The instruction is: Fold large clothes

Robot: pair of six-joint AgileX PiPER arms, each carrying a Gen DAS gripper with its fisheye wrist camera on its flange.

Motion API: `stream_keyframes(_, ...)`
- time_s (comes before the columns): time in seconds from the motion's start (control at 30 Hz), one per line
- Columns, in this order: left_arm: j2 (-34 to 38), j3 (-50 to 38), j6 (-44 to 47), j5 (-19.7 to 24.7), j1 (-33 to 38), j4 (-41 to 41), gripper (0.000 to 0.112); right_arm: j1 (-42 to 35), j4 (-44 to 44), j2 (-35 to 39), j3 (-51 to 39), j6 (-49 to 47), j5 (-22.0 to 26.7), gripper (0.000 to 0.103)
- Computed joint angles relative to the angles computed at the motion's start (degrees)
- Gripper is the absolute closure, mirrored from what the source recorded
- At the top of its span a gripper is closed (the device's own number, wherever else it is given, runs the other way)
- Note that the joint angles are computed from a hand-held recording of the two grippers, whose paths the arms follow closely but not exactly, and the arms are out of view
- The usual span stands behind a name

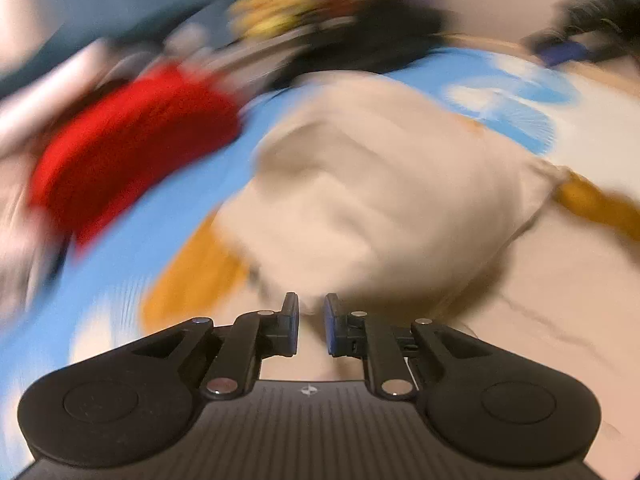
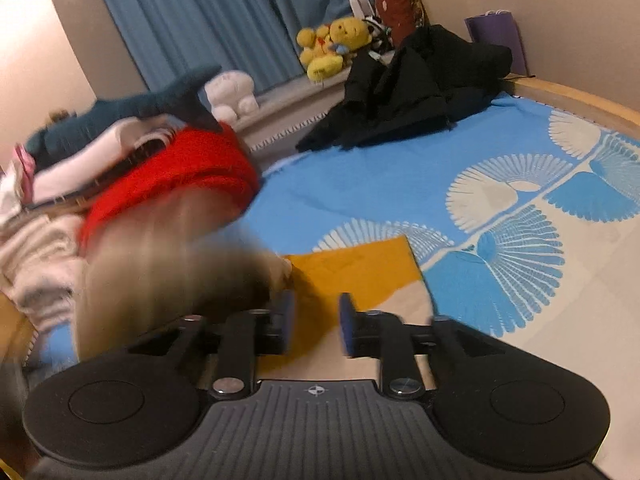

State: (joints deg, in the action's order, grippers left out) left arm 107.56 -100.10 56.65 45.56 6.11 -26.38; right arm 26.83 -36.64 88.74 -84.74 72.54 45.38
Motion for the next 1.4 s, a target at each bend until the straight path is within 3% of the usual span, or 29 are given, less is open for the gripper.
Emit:
stream_keyframes(0.1,-1.62,2.39,-17.19,2.83,6.10,-9.23,0.090,-0.54,1.08,-0.59,1.19,1.48,-2.49,0.064)
stream_keyframes(0.17,-0.84,3.02,-24.75,1.99,6.99,-11.69,0.090,-1.84,5.56,-0.53,1.98,0.33,-4.99,0.064)
stream_keyframes(0.3,6.43,-4.29,-34.24,5.56,5.89,-10.26,0.089,-3.10,14.53,1.47,2.16,-4.18,-7.20,0.064)
stream_keyframes(0.4,10.86,-7.64,-39.10,9.11,6.34,-12.36,0.071,-3.18,20.94,4.14,1.37,-7.53,-8.06,0.062)
stream_keyframes(0.63,20.76,-18.13,-50.17,16.39,8.89,-14.52,0.070,-1.28,26.31,10.92,-3.26,-8.15,-5.83,0.062)
stream_keyframes(0.83,25.45,-24.51,-53.15,18.68,8.49,-15.18,0.071,-0.67,31.30,15.70,-5.62,-8.29,-5.25,0.062)
stream_keyframes(0.87,24.75,-23.54,-53.30,18.28,8.11,-14.99,0.074,-0.67,32.06,16.46,-6.01,-8.32,-4.89,0.062)
stream_keyframes(0.97,25.38,-24.62,-52.91,18.39,7.52,-13.89,0.108,-0.99,33.79,17.96,-6.68,-8.67,-4.57,0.062)
stream_keyframes(1.1,24.37,-24.46,-50.37,17.55,6.26,-14.03,0.111,-1.58,35.41,18.97,-6.82,-10.20,-4.32,0.064)
stream_keyframes(1.17,22.66,-22.19,-46.53,16.10,6.75,-18.44,0.111,-2.07,36.53,19.03,-6.73,-11.24,-5.20,0.075)
stream_keyframes(1.2,21.51,-20.36,-43.21,15.16,7.37,-22.54,0.111,-2.00,36.05,18.81,-6.47,-10.80,-6.02,0.095)
stream_keyframes(1.23,20.40,-18.69,-40.27,13.98,7.70,-25.45,0.111,-1.50,33.63,18.25,-5.60,-8.07,-7.95,0.101)
stream_keyframes(1.3,18.02,-16.10,-37.90,10.48,7.44,-25.40,0.111,-0.38,23.72,14.20,0.32,2.69,-16.64,0.101)
stream_keyframes(1.37,18.50,-17.75,-43.37,10.00,6.01,-16.20,0.110,0.14,12.26,10.08,4.38,12.78,-23.89,0.102)
stream_keyframes(1.4,19.52,-19.31,-47.11,11.70,5.12,-10.47,0.110,0.64,6.53,9.04,4.75,17.05,-24.27,0.102)
